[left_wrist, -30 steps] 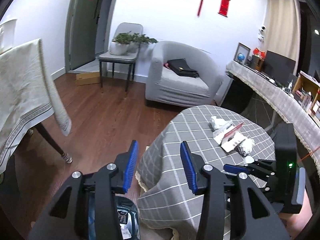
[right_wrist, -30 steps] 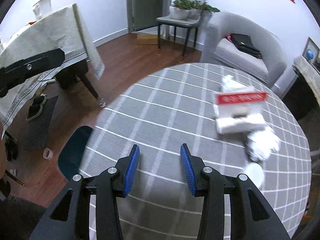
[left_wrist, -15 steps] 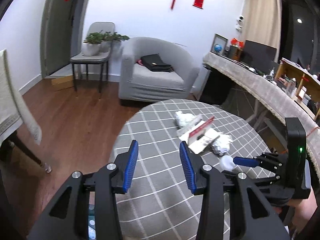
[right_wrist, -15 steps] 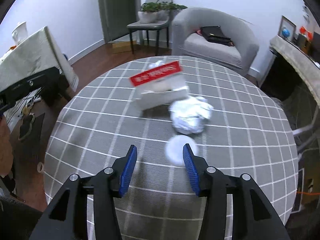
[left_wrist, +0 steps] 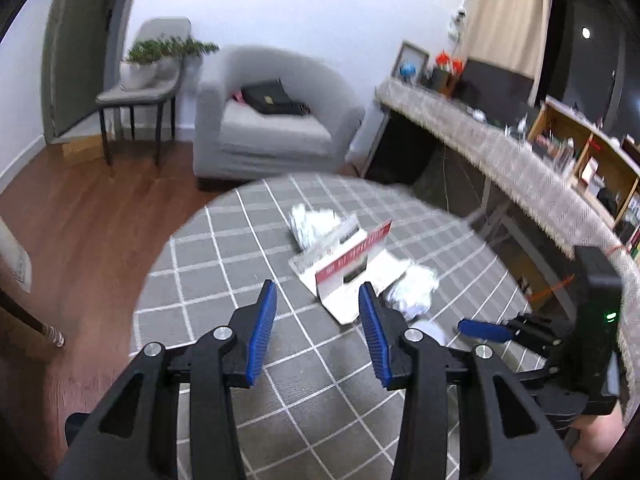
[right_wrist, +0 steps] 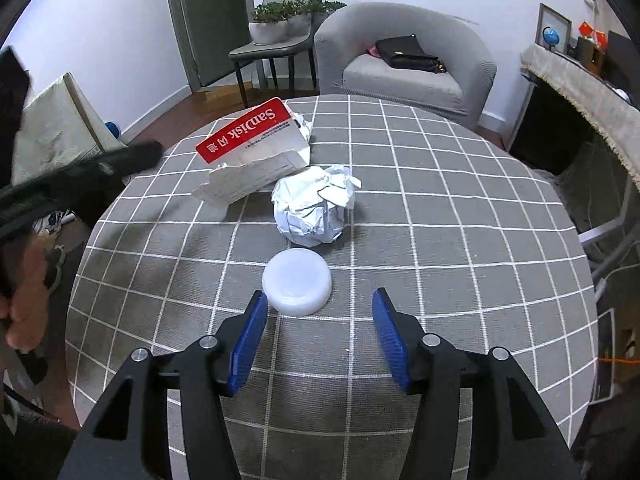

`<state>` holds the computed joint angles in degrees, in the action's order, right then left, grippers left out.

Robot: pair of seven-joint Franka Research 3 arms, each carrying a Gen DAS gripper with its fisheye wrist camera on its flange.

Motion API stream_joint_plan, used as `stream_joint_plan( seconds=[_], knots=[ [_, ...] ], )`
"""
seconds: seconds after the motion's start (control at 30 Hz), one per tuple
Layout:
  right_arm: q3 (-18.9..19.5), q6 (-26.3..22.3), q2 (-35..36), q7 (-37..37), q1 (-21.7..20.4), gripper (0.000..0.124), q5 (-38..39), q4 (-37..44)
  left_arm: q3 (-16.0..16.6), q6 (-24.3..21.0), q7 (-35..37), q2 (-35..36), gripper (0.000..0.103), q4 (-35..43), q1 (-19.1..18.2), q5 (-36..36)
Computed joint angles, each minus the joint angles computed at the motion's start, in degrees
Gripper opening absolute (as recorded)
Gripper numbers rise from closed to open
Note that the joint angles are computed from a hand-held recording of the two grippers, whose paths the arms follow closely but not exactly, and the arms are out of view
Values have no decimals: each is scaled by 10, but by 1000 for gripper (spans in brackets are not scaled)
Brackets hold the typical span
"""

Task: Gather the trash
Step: 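Grasp the white SanDisk card box with the left gripper while the right grasps the white round container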

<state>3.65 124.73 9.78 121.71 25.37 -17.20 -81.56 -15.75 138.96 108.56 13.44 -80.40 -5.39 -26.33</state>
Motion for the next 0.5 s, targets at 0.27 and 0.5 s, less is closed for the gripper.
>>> stream_joint_plan(
  seconds=[0.27, 0.5],
  knots=[
    [-2, -14, 28, -12, 10, 55, -2, 42, -6, -20, 13, 38, 44, 40, 0, 23],
    [-11, -36, 45, -9, 19, 55, -8, 61, -23, -49, 28, 87, 44, 105, 7, 4]
  ],
)
